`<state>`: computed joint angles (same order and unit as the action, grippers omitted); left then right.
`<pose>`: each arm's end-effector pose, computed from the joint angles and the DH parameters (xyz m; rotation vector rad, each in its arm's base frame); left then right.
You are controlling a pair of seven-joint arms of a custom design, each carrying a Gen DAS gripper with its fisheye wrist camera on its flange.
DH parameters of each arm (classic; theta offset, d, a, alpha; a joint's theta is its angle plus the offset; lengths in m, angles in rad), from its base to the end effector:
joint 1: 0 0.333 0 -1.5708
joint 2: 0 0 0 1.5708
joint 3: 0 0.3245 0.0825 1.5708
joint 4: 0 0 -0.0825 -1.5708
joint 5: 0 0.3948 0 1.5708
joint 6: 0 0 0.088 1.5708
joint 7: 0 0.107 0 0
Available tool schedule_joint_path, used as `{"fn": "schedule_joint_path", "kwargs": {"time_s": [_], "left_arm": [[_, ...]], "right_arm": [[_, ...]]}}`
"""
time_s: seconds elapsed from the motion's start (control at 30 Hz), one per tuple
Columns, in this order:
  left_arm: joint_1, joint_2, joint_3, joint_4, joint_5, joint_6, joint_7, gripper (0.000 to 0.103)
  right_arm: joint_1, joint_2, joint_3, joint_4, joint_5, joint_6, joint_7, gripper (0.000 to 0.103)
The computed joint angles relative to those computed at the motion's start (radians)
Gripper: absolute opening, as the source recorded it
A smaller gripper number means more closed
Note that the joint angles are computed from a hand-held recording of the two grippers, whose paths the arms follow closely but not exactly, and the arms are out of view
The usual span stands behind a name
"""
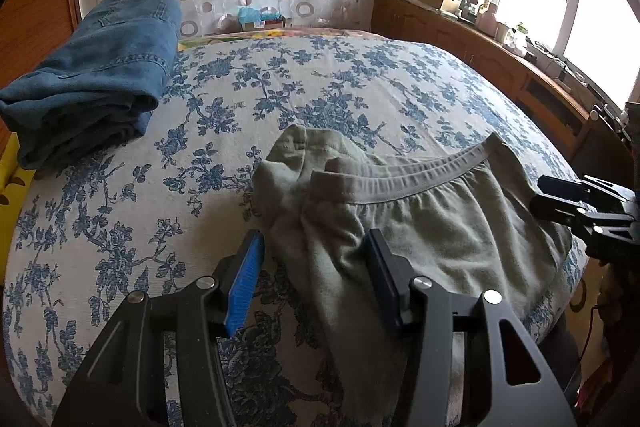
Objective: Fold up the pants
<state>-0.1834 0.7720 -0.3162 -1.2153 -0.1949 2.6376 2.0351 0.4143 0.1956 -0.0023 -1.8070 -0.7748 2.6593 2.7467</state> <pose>0.7530 -0.3066 0.4091 -1.1995 2.4550 -1.0202 0.6048 0.2860 0.5066 -1.5483 1.8674 -0.7201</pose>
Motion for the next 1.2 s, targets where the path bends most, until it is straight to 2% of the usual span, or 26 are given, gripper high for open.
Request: {"fn": "schedule_joint_path", "kwargs": {"time_s": [0.23,0.5,0.8,0.9,1.07,1.2], "left_arm": [[0.001,0.001,-0.002,0.0,-0.002,0.0,0.0,0.053],[-0.007,0.008,0.006,0.011,0.008,0.0,-0.006,0.055],[-0.01,0.046,0.003,0.098,0.003,-0.073,-0.018,0.055],[0.003,0.065,-0.015,0.136,-0.029,-0.102,-0.015,0.055],[0.0,0.101,-0.015,0.213,-0.056,-0.15,-0.027,0.055],[-0.01,0.151,-0.008,0.305,-0.064,-0.217,-0.047,0.055]], "right_arm": [[-0.013,0.044,-0.001,0.053,0.096,-0.019,-0.088,0.053],[0.008,0.1,-0.026,0.125,0.115,-0.021,-0.141,0.053],[0.058,0.095,-0.085,0.081,-0.073,0.045,0.034,0.047],[0.053,0.092,-0.081,0.073,-0.105,0.052,0.065,0.046],[0.051,0.088,-0.073,0.068,-0.143,0.045,0.099,0.046],[0.039,0.086,-0.055,0.076,-0.112,0.021,0.067,0.042]]}}
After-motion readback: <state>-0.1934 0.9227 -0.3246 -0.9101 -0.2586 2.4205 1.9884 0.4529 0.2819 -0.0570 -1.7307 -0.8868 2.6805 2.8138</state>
